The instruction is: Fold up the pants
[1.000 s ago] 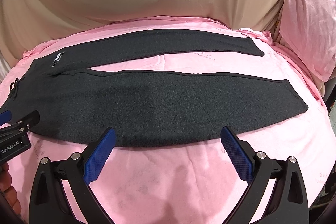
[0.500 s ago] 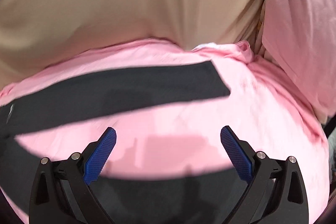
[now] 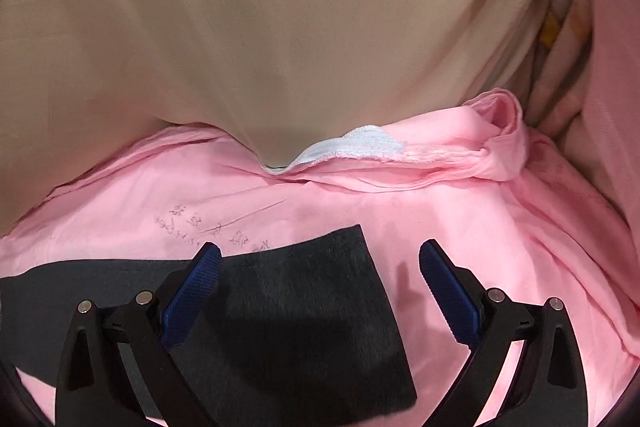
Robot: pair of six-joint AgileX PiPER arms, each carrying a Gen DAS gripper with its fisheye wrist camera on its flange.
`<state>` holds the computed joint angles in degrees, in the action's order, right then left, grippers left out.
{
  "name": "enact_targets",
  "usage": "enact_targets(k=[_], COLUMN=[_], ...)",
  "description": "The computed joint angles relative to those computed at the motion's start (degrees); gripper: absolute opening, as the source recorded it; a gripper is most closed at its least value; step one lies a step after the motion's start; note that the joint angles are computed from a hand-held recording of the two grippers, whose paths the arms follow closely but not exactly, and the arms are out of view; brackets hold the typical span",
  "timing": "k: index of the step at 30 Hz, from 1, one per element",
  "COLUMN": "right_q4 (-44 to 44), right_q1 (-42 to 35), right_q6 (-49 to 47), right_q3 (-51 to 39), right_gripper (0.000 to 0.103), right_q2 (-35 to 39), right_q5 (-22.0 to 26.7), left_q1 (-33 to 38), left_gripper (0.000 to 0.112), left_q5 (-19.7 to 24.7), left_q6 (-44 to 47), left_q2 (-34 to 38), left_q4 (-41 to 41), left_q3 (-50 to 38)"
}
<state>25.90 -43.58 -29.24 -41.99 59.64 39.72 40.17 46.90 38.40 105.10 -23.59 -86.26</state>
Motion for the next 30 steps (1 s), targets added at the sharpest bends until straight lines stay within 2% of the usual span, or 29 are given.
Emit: enact_targets(k=[2, 6, 9, 12, 13, 15, 16, 17, 18, 20, 23, 26, 30], right_q4=[-0.51, -3.55, -5.67, -4.91, -4.89, -4.7, -2.93, 0.81, 4.63, 6.27, 7.45, 8.22, 13.29], right_q1=[1.23, 4.62, 6.2, 5.46, 5.14, 4.16, 2.65, 0.18, -2.55, -4.29, -5.99, -8.11, -18.26], right_q6=[0.29, 3.27, 5.47, 4.66, 4.52, 4.12, 2.1, -2.07, -6.11, -8.48, -10.07, -10.78, -18.67], right_q3=[-0.12, 0.33, 0.73, 1.18, 1.27, 1.97, 2.19, 2.18, 2.11, 2.55, 3.14, 2.92, 1.05], right_gripper=[0.097, 0.097, 0.084, 0.067, 0.06, 0.044, 0.028, 0.015, 0.014, 0.01, 0.008, 0.008, 0.007], right_q2=[1.87, 3.83, 4.65, 4.24, 4.01, 2.9, 2.23, 2.04, 1.8, 0.25, -2.56, -6.24, -11.15], right_q5=[-1.36, -4.07, -5.74, -5.95, -5.84, -5.61, -4.56, -2.92, -0.78, 0.81, 3.19, 6.71, 17.08], left_q1=[0.06, -0.76, -1.51, -1.12, -1.13, -1.56, -1.75, -1.42, -0.33, 1.12, 1.11, 2.18, 5.53], left_gripper=[0.097, 0.097, 0.097, 0.094, 0.089, 0.072, 0.056, 0.05, 0.046, 0.038, 0.031, 0.029, 0.027], left_q5=[3.02, 3.64, 3.64, 4.74, 4.29, 2.21, 1.15, 1.57, 3.54, 6.58, 6.84, 8.14, 12.25], left_q6=[-2.13, -4.82, -6.25, -6.66, -6.7, -7.41, -8.36, -8.35, -6.86, -4.89, -3.62, -2.0, 1.69], left_q2=[3.97, 7.72, 9.93, 10.68, 10.63, 9.67, 9.02, 9.01, 9.28, 9.11, 6.64, 3.53, -0.64], left_q4=[0.35, 2.01, 3.08, 2.55, 2.64, 4.71, 6.33, 6.45, 4.33, 1.62, 1.28, -0.69, -4.75], left_q3=[-4.82, -8.58, -11.18, -12.33, -12.2, -10.71, -9.9, -10.18, -11.15, -11.99, -9.79, -8.47, -7.64])
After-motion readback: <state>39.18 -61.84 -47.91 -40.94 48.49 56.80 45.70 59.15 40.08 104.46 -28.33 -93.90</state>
